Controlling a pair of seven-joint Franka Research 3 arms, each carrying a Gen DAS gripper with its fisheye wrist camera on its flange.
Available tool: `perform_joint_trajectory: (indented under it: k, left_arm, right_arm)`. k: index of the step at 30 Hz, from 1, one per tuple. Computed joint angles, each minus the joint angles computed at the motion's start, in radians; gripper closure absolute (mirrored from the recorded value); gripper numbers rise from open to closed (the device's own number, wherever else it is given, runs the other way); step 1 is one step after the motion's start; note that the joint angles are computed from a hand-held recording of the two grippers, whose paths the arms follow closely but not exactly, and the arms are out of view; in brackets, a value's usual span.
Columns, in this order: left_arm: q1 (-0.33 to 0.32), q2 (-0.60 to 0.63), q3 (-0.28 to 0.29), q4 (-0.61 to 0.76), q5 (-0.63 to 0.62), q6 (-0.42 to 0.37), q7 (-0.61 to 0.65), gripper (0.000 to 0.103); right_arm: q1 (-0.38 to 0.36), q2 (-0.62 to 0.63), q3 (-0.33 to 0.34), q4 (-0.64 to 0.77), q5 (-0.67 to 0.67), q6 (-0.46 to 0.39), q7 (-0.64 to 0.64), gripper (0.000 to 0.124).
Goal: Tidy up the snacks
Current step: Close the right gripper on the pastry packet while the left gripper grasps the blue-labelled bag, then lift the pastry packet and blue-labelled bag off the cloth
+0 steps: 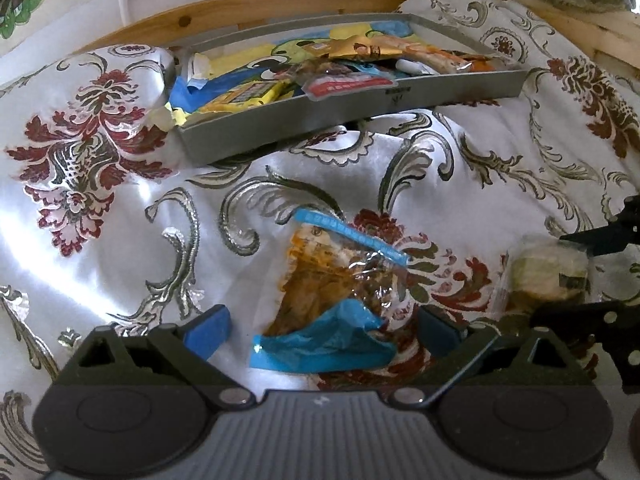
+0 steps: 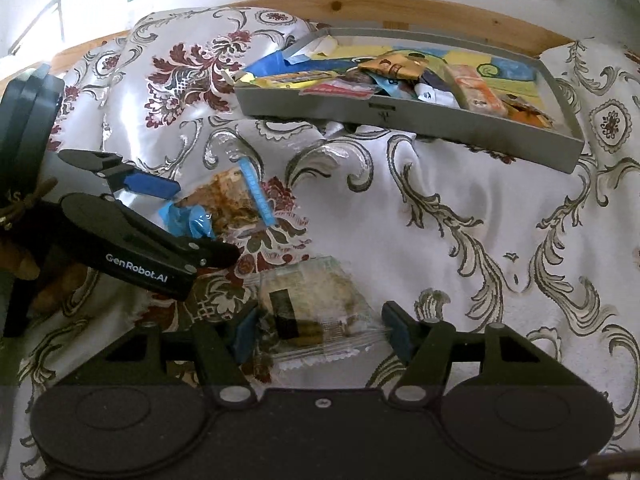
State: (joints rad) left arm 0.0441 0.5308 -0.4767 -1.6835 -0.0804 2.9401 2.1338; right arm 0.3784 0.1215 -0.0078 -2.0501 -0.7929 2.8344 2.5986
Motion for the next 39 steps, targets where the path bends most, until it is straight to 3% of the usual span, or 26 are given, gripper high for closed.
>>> perform_joint_trajectory:
  k: [4,8,12,25,34,39]
  left_arm:
    - [0.009,0.001,-0.009,-0.001,-0.001,0.002,0.011,0.012]
    - [0.024,-0.001,-0.027,-0.009,-0.007,0.007,0.037,0.026]
    - [0.022,-0.007,-0.027,-0.024,-0.002,0.027,0.043,0.031]
    - [-0.021,-0.028,0.022,0.003,-0.026,-0.050,-0.047,0.037]
    - [0.001,-0.047,-0.014,0.019,-0.159,-0.165,-0.014,0.038]
    - [-0.020,-0.056,0.012,0.030,-0.233,-0.220,-0.002,0.038]
  right_arm:
    - [0.002,0.011,-0.003,0.011,0.003,-0.001,0.000,0.057]
    - [0.005,0.012,-0.006,0.013,0.007,0.000,-0.002,0.057]
    - [0.007,0.020,-0.012,0.017,0.013,0.009,0.000,0.057]
    - [0.016,0.025,-0.022,0.020,0.008,0.013,0.009,0.057]
    - [0.021,0.025,-0.027,0.022,-0.014,0.014,0.030,0.057]
    - [0.025,0.018,-0.027,0.019,-0.062,0.003,0.069,0.057]
